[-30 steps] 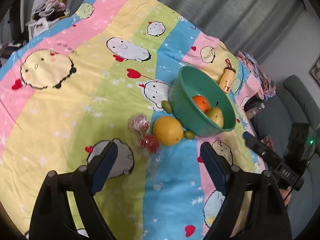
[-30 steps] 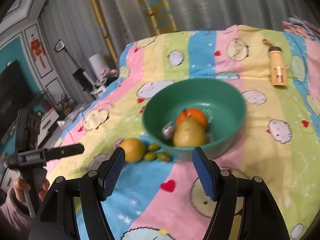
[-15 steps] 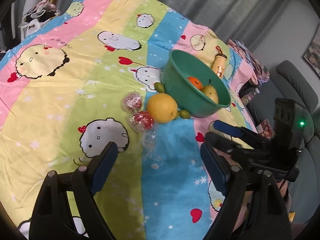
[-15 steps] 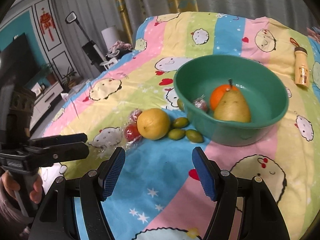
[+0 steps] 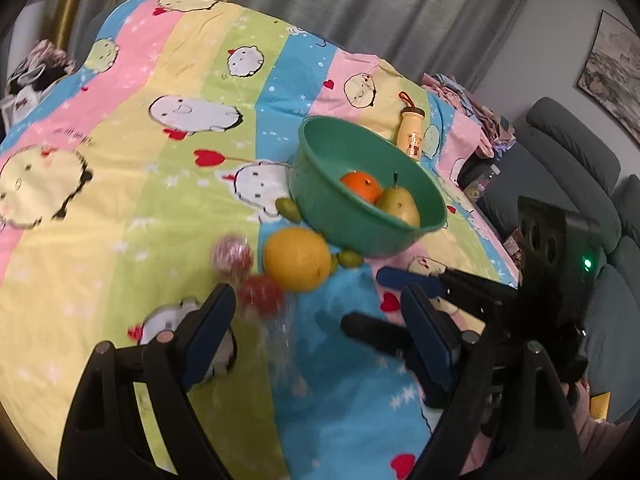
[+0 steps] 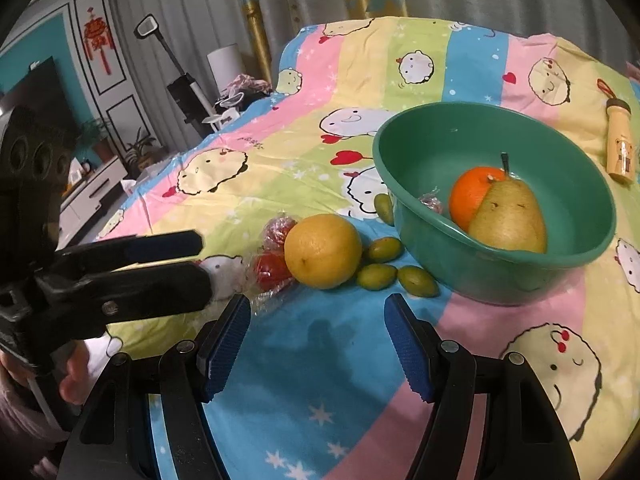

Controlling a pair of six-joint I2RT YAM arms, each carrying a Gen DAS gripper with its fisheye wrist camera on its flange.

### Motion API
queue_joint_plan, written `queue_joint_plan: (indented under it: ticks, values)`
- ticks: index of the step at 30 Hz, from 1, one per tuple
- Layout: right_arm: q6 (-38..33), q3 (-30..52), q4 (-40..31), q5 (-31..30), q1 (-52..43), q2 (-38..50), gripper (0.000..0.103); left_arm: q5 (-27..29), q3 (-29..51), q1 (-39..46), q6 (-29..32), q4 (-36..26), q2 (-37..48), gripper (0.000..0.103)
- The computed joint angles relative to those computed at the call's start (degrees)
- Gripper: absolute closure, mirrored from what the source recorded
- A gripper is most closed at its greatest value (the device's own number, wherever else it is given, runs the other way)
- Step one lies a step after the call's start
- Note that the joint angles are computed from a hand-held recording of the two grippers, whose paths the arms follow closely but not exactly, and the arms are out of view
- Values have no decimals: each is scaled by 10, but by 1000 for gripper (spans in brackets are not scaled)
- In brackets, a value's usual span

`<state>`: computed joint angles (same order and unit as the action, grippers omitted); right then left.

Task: Organize fruits
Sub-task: 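Move the right tool to the small yellow lemon beside the basin, then close the right gripper on the yellow lemon and lift it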

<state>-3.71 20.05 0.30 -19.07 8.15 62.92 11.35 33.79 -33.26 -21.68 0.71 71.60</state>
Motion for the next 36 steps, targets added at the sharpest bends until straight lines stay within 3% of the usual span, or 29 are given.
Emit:
queue_joint_plan:
  ticks: [9,19,23,36]
  values:
    - [17,31,39,-25,-2,69,33,27,83,14,32,-3,98,25]
    - [29,69,58,-30,8,147,39,21,137,6,72,-39,161,44]
    - [34,76,63,-52,-3,163,42,17,156,8,80,-55,183,45]
    - [29,100,76,-43,12,199,42,35,201,35,95,-114,218,44]
